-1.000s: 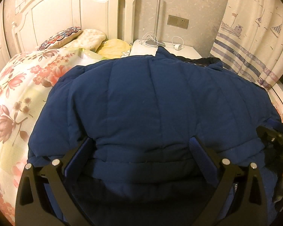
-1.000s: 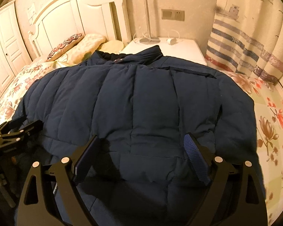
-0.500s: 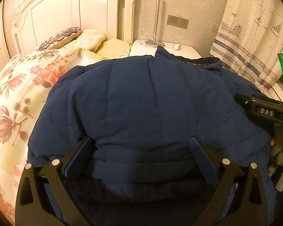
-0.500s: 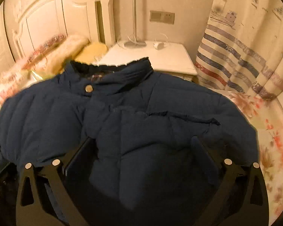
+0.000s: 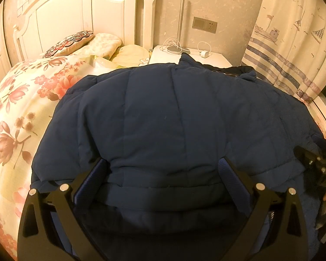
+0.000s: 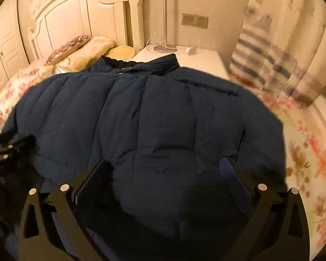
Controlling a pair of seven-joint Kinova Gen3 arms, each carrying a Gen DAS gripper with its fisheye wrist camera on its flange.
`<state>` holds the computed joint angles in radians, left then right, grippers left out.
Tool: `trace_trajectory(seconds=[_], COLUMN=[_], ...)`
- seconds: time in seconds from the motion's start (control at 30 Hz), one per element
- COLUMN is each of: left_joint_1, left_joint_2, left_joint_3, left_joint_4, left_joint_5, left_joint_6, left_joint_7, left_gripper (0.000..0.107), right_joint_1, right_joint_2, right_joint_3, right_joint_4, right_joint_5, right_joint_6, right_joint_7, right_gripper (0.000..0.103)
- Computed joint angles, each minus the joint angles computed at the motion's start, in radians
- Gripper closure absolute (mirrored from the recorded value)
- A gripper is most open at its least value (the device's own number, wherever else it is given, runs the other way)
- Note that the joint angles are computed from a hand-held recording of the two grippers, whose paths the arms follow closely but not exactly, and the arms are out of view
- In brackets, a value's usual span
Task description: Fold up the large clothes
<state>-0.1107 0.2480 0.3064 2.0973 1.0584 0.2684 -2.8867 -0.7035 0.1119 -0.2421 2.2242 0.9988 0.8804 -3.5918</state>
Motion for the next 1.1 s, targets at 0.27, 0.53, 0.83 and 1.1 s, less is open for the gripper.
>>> trace_trajectory(seconds=[0.27, 0.53, 0.83, 1.1], left_joint_1=[0.0, 0.037, 0.186, 0.067], left_joint_2=[0.001, -0.003, -0.034, -0.044], left_joint_3=[-0.003, -0.013, -0.079, -0.014], left_joint_4=[-0.001, -0.001, 0.052, 0.02], left_joint_5=[0.0, -0.047, -0.232, -0.334], left_joint_6=[0.004, -0.045, -0.224, -0.093], left_joint_7=[-0.002, 0.051, 0.335, 0.412], left_gripper=[0.006, 0.006, 0.006, 0.007], right_joint_1=[-0.159, -0.098, -0.015, -0.06], right_joint_2=[0.057, 0.089, 0.022, 0.025], right_joint_3=[-0.002, 0.01, 0.034, 0.041], right_joint_4=[-0.062, -0.078, -0.008, -0.044], right_joint_5=[-0.057, -0.087, -0.029, -0.074], right_joint_6=[0.145, 0.078, -0.087, -0.006], right_joint_7=[0.004, 0.081, 0.115, 0.182], right_gripper=[0.004, 0.004, 0.004, 0.004])
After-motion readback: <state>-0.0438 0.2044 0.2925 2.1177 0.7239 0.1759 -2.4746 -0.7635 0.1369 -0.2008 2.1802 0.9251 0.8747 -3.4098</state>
